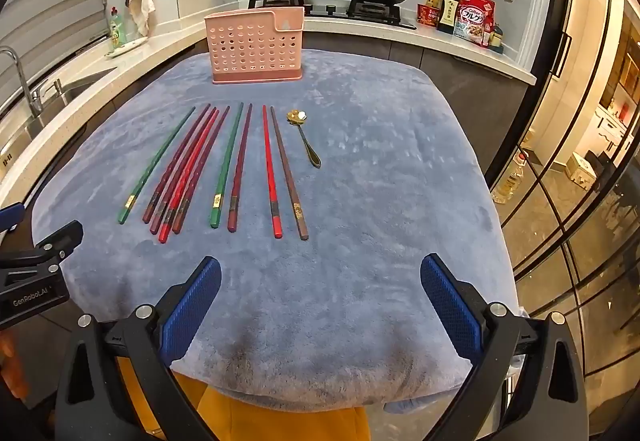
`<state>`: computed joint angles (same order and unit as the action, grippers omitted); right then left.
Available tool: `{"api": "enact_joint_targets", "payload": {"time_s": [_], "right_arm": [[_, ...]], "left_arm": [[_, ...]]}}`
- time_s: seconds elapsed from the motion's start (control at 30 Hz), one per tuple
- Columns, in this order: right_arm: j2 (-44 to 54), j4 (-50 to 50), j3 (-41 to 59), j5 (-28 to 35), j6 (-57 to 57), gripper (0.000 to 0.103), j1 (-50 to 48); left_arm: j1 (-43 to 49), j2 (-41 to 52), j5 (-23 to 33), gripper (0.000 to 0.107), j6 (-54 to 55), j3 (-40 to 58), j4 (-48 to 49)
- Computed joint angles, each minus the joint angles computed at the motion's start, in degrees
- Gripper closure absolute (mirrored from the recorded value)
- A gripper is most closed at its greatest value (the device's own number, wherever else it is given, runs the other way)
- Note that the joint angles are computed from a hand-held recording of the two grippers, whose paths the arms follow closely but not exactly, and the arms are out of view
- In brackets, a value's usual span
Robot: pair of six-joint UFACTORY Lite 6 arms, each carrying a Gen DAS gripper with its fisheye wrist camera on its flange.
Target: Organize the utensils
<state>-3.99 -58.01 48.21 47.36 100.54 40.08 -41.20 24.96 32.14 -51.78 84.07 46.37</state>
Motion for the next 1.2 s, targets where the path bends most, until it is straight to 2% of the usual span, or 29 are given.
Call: {"api": "enact_joint_targets", "payload": {"time_s": [1.2], "right_arm": [[1.2,0.7,2.0,0.2,-2.1,0.007,-0.1]], "left_arm": [[-0.2,0.2,-0.1,0.011,-0.1,0.4,-0.1]]}}
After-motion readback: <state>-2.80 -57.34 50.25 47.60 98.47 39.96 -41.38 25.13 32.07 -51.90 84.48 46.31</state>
